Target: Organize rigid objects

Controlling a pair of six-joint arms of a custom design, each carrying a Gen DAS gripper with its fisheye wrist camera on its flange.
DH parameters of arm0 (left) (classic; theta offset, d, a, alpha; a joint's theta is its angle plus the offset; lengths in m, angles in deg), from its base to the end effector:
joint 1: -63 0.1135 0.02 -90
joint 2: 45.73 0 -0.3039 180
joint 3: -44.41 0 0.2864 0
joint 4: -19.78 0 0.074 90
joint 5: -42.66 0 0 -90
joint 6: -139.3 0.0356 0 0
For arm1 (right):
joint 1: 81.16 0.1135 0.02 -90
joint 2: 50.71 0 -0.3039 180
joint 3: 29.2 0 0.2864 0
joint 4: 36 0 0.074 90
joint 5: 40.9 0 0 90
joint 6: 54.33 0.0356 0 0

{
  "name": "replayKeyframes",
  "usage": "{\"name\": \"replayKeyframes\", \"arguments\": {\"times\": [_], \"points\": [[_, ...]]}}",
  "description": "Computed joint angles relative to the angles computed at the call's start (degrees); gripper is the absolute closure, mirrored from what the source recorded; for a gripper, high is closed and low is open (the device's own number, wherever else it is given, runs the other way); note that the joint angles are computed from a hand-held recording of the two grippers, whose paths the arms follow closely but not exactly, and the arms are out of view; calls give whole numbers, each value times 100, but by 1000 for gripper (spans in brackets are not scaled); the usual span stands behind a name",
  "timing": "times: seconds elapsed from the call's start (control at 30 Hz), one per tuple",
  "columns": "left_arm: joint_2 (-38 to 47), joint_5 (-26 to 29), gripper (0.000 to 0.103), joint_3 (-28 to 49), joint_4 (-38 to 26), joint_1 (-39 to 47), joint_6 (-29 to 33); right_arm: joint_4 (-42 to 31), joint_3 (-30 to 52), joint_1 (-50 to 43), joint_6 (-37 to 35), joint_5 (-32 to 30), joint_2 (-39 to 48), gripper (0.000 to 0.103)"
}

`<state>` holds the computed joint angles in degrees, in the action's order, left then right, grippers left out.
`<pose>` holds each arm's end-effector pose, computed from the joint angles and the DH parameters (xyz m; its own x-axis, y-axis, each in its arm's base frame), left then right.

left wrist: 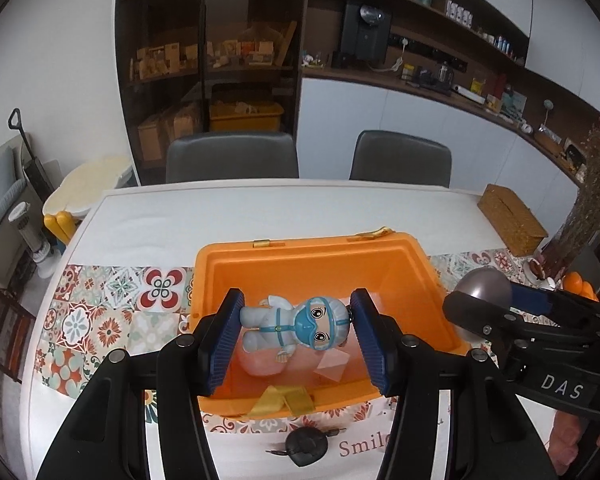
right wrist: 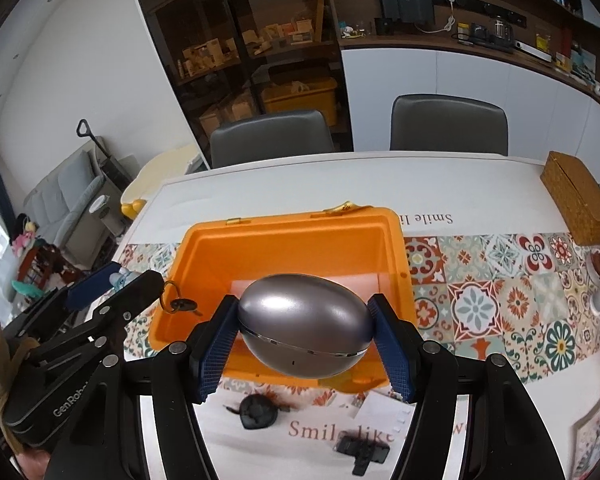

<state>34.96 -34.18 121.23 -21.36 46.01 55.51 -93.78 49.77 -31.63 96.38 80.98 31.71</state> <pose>0.3165 -0.1052 0.3172 -0.6250 0.3011 -0.7203 0.5091 0.8567 -0.0836 0.2194 0.2282 0.3061 -0.6979 0.3231 -0.6392 0.2609 0.9458 0.1933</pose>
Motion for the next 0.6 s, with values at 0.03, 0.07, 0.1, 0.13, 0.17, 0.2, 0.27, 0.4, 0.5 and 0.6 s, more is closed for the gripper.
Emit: {"name": "replayKeyframes", "arguments": {"times": [0.03,0.07,0.1,0.13,0.17,0.2,0.27,0.4,0.5,0.6], "points": [[92,-19,48,71,-11,-17,17,48,-6,-87,-66,-73,19,37],[179,-47,49,140,-20,-38,21,89,-2,-167,-123,-139,46,37],[239,-76,49,182,-17,-63,23,85,28,-236,-158,-191,89,37],[325,-106,49,239,-17,-89,34,104,39,-300,-211,-235,128,37],[408,-121,49,311,-38,-106,39,146,44,-381,-279,-290,170,37],[513,-133,49,391,-61,-128,40,156,66,-448,-317,-341,214,37],[747,-120,49,567,-148,-161,43,201,104,-594,-446,-478,310,37],[1182,-174,49,854,-290,-236,41,271,201,-944,-750,-790,589,37],[1506,-310,48,1053,-395,-301,34,326,235,-1180,-898,-1024,792,37],[1776,-368,48,1183,-492,-308,25,374,249,-1374,-1007,-1227,969,37]]}}
